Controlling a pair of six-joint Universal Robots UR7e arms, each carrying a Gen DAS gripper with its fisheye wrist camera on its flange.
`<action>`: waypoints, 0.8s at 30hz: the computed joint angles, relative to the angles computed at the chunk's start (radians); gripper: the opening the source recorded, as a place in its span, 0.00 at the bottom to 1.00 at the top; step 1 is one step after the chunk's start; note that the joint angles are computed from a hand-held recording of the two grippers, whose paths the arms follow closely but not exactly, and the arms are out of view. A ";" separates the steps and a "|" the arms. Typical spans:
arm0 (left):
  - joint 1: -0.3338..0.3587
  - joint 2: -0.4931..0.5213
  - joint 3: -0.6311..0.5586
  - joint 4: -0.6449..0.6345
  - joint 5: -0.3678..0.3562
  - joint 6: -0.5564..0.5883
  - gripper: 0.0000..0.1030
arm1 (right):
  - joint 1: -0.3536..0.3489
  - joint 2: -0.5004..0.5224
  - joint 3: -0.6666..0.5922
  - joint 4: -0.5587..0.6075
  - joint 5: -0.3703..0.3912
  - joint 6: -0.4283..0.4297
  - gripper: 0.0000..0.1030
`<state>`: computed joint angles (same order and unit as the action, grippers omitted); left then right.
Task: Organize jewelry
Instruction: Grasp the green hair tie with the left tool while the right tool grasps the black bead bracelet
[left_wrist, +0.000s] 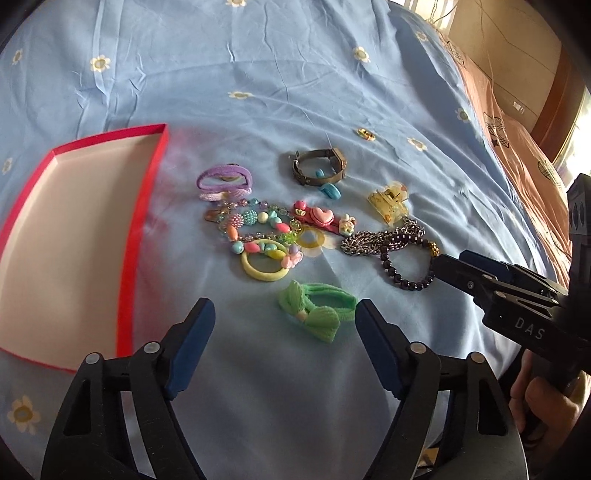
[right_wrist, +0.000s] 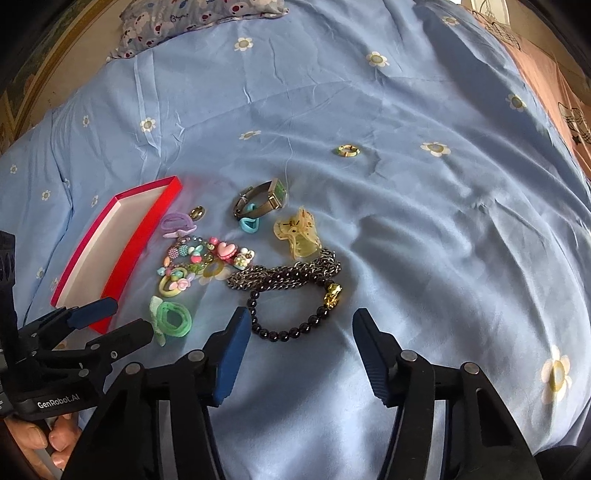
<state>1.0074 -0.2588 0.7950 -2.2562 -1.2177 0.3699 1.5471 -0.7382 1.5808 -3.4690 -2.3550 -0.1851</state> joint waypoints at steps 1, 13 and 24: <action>0.002 0.013 -0.023 0.021 -0.004 -0.004 0.70 | -0.005 0.002 -0.010 0.008 0.001 0.002 0.55; 0.021 0.090 -0.167 0.156 -0.059 0.024 0.15 | -0.022 0.066 -0.105 0.054 -0.081 -0.055 0.17; 0.034 0.014 -0.093 0.115 -0.126 0.008 0.11 | -0.004 0.041 -0.068 -0.032 -0.022 -0.083 0.07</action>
<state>1.0412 -0.2450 0.7017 -2.1410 -1.3438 0.3774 1.5427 -0.6973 1.5133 -3.5011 -2.3767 -0.2679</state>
